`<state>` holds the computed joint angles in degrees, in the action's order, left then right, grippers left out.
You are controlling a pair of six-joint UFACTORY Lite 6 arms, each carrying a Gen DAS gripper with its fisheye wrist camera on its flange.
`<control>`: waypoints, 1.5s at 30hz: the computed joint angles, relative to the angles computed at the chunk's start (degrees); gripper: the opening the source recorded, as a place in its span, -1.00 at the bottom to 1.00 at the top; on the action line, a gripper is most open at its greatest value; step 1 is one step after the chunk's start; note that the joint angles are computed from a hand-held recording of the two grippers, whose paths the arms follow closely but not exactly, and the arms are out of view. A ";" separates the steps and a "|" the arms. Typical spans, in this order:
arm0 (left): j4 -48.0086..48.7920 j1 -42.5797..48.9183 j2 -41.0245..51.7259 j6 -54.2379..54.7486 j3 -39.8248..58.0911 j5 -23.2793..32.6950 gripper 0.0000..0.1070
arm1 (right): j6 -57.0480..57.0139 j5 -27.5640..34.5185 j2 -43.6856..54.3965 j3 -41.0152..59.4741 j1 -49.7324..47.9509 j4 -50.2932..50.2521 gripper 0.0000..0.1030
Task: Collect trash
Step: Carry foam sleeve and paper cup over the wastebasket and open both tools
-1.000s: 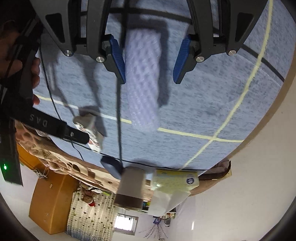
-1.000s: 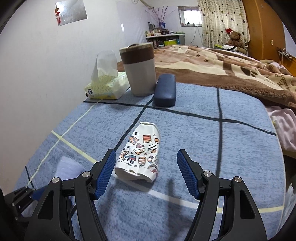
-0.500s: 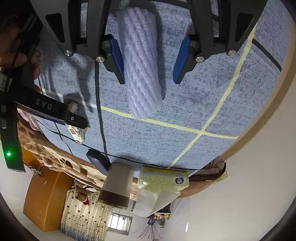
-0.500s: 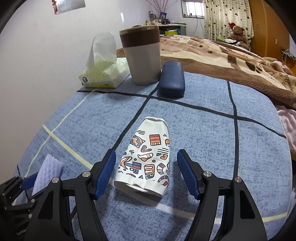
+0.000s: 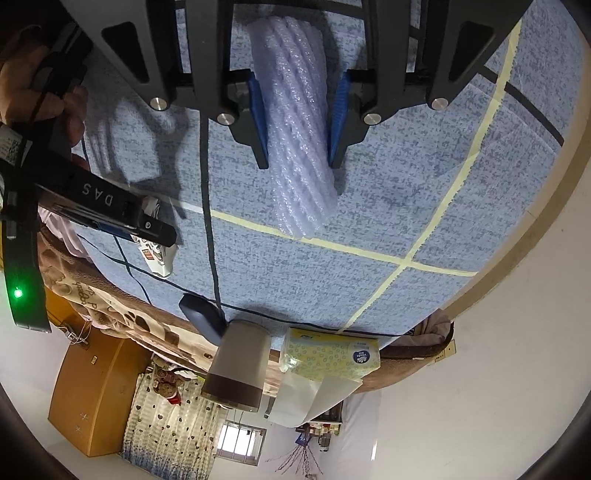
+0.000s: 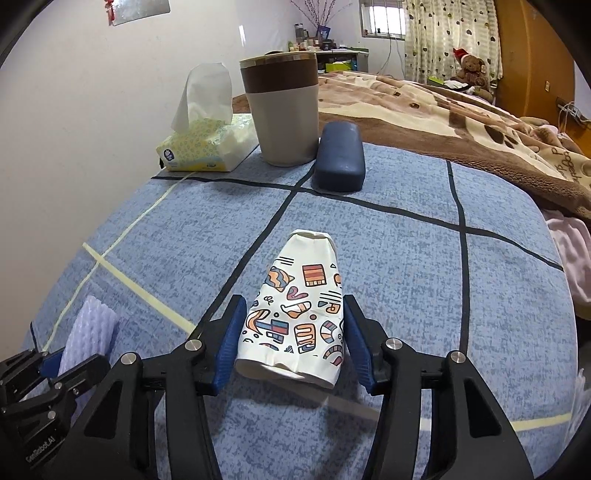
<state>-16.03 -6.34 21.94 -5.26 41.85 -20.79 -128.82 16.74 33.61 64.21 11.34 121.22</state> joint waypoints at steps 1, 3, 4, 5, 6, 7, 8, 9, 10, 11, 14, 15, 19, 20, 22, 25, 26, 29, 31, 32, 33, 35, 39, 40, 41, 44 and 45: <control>-0.75 -0.33 -0.59 0.54 -0.52 -0.22 -0.42 | -1.33 0.21 -0.44 -0.64 0.00 1.14 0.03; -1.70 -0.83 -1.72 1.28 -1.49 -0.79 -0.42 | -3.38 0.62 -1.36 -1.90 -0.04 2.80 0.02; -2.25 -1.09 -2.17 1.65 -1.84 -0.86 -0.42 | -3.41 0.93 -1.70 -2.35 -0.15 2.63 0.02; -2.37 -1.24 -2.69 1.48 -2.32 -1.11 -0.42 | -3.63 1.18 -2.04 -2.77 -0.23 2.64 0.02; -2.18 -1.39 -3.31 1.26 -2.83 -1.24 -0.42 | -5.36 1.43 -2.87 -3.81 -0.19 4.12 0.02; -2.54 -1.56 -3.92 1.57 -3.23 -1.24 -0.42 | -5.96 1.65 -3.17 -4.18 -0.28 4.53 0.02; -3.14 -1.80 -4.58 2.00 -3.65 -1.32 -0.42 | -6.14 2.05 -3.71 -4.78 -0.46 4.59 0.02; -3.85 -2.16 -5.33 2.59 -4.11 -1.40 -0.42 | -6.05 2.66 -4.43 -5.60 -0.76 4.46 0.02; -4.90 -2.55 -6.12 3.47 -4.61 -1.46 -0.42 | -5.91 3.21 -5.19 -6.42 -1.09 4.27 0.02; -5.14 -2.62 -6.52 3.75 -4.86 -1.51 -0.42 | -5.94 3.69 -5.83 -7.15 -1.40 4.21 0.02; -7.04 -3.60 -8.90 5.23 -6.15 -1.51 -0.42 | -5.96 5.04 -8.11 -9.51 -2.45 3.83 0.02; -7.32 -3.97 -9.77 5.33 -6.73 -1.61 -0.42 | -5.73 5.67 -8.94 -10.40 -2.98 3.50 0.02; -11.18 -6.31 -13.35 8.11 -8.72 -1.74 -0.42 | -4.50 7.47 -11.79 -13.40 -5.29 1.93 0.02; -12.02 -6.89 -14.12 8.73 -9.07 -1.73 -0.42 | -4.40 7.69 -12.63 -14.16 -5.80 1.64 0.02; -14.84 -8.53 -16.13 10.75 -10.11 -1.89 -0.42 | -4.78 8.51 -14.57 -16.01 -7.01 1.43 0.02; -18.86 -10.86 -18.71 13.81 -11.17 -1.98 -0.42 | -5.58 9.77 -17.60 -18.91 -8.94 1.30 0.02; -19.79 -11.57 -19.40 14.52 -11.32 -1.95 -0.42 | -5.88 10.12 -18.47 -19.78 -9.56 1.27 0.02; -25.35 -14.89 -21.63 18.97 -11.79 -2.25 -0.42 | -4.39 11.62 -21.62 -22.53 -12.69 -1.40 0.02; -29.28 -17.53 -22.83 22.03 -11.77 -2.60 -0.42 | -3.62 12.52 -24.44 -24.63 -14.90 -2.93 0.02; -30.92 -18.68 -23.14 23.28 -11.66 -2.85 -0.42 | -3.32 12.93 -25.62 -25.44 -15.77 -3.63 0.02; -32.54 -19.92 -23.54 24.49 -11.60 -3.15 -0.42 | -2.80 13.28 -26.82 -26.21 -16.61 -4.46 0.02; -34.78 -22.27 -24.11 26.02 -11.23 -3.51 -0.42 | -1.51 14.51 -29.74 -28.10 -19.31 -6.95 0.02; -40.24 -27.40 -24.10 30.35 -9.69 -4.88 -0.42 | 0.57 17.21 -34.90 -31.57 -25.48 -11.37 0.02; -41.50 -28.97 -23.90 31.35 -9.00 -5.23 -0.42 | 0.67 17.33 -35.52 -31.96 -26.51 -11.82 0.02; -42.51 -30.14 -23.54 32.08 -8.38 -5.61 -0.42 | 0.83 17.75 -36.15 -32.40 -27.82 -12.52 0.02; -45.09 -33.89 -22.43 33.61 -6.53 -6.66 -0.42 | 2.76 19.37 -37.75 -33.19 -32.20 -16.15 0.02; -45.67 -34.92 -22.06 33.98 -5.97 -6.87 -0.42 | 3.36 20.20 -38.31 -33.42 -33.90 -17.25 0.02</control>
